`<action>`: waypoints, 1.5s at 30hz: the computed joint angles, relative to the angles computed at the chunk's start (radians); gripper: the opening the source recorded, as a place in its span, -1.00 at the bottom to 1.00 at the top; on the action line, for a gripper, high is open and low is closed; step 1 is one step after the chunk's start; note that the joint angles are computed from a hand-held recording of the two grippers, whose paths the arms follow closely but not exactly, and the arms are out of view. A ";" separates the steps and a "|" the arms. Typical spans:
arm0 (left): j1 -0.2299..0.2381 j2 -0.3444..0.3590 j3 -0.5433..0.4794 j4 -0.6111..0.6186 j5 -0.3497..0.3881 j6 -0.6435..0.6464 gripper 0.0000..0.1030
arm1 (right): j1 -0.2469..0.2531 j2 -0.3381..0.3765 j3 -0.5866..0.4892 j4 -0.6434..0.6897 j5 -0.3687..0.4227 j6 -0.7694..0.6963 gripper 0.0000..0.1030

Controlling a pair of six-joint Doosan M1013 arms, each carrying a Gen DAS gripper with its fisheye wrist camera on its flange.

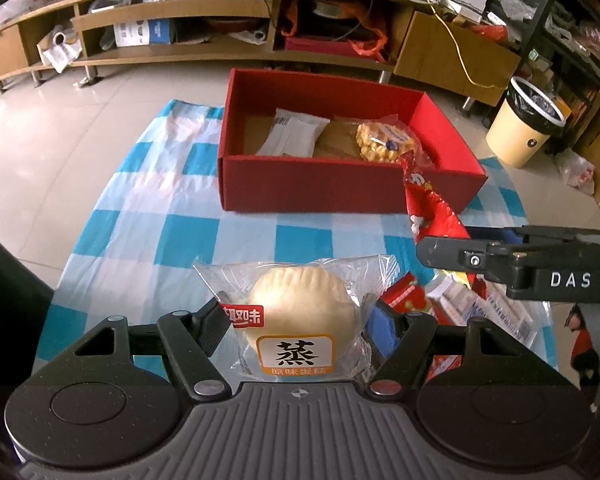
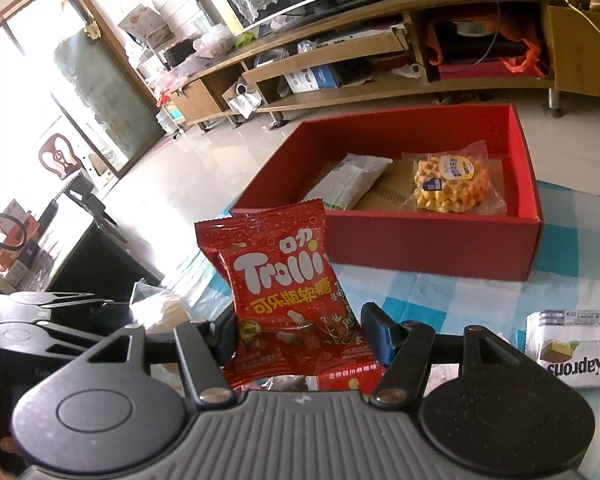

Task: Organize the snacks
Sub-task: 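Carry steamed cake packet in left gripper and Trolli bag in right gripper over red box, then open left gripper dropping cake packet into box while right gripper releases Trolli bag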

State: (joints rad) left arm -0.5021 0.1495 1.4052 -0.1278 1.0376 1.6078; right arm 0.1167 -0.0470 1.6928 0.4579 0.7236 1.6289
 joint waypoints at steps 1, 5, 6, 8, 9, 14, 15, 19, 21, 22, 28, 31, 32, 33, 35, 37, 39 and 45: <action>-0.002 0.003 -0.004 0.001 -0.001 -0.004 0.48 | -0.001 -0.002 0.001 0.001 -0.007 0.002 0.20; -0.008 0.012 -0.021 0.005 -0.013 -0.018 0.48 | -0.008 -0.003 0.000 0.005 -0.018 0.006 0.20; -0.010 0.014 -0.025 0.004 -0.017 -0.019 0.49 | -0.009 -0.002 -0.001 0.004 -0.019 0.009 0.20; -0.013 0.018 -0.031 0.007 -0.023 -0.027 0.49 | -0.011 -0.002 -0.002 -0.001 -0.022 0.019 0.20; -0.015 0.020 -0.035 0.007 -0.025 -0.027 0.49 | -0.012 -0.002 -0.003 -0.003 -0.023 0.023 0.20; -0.026 0.031 -0.050 0.023 -0.035 -0.038 0.49 | -0.014 0.001 -0.005 -0.005 -0.027 0.029 0.20; -0.027 0.035 -0.055 0.023 -0.036 -0.041 0.49 | -0.015 0.001 -0.006 -0.005 -0.028 0.029 0.20; -0.031 0.048 -0.073 0.029 -0.040 -0.058 0.49 | -0.019 0.004 -0.009 -0.007 -0.037 0.037 0.20; -0.033 0.053 -0.080 0.031 -0.047 -0.062 0.49 | -0.020 0.004 -0.010 -0.008 -0.042 0.041 0.20; -0.034 0.056 -0.085 0.030 -0.049 -0.064 0.49 | -0.022 0.005 -0.011 -0.007 -0.045 0.043 0.20; -0.043 0.079 -0.120 0.049 -0.060 -0.081 0.49 | -0.034 0.015 -0.021 -0.001 -0.070 0.056 0.20; -0.045 0.096 -0.141 0.051 -0.065 -0.088 0.49 | -0.041 0.022 -0.027 0.003 -0.084 0.064 0.20; -0.045 0.101 -0.148 0.051 -0.066 -0.089 0.49 | -0.044 0.024 -0.029 0.003 -0.088 0.068 0.20; -0.046 0.106 -0.155 0.051 -0.067 -0.091 0.49 | -0.046 0.026 -0.030 0.002 -0.094 0.072 0.20; -0.047 0.116 -0.167 0.053 -0.070 -0.096 0.49 | -0.051 0.030 -0.035 0.002 -0.104 0.078 0.20; -0.048 0.126 -0.179 0.053 -0.070 -0.101 0.49 | -0.057 0.035 -0.040 0.007 -0.108 0.078 0.20; -0.049 0.134 -0.189 0.053 -0.071 -0.105 0.49 | -0.061 0.040 -0.043 0.005 -0.114 0.084 0.20; -0.058 0.156 -0.214 0.071 -0.074 -0.117 0.49 | -0.072 0.051 -0.051 -0.005 -0.125 0.106 0.20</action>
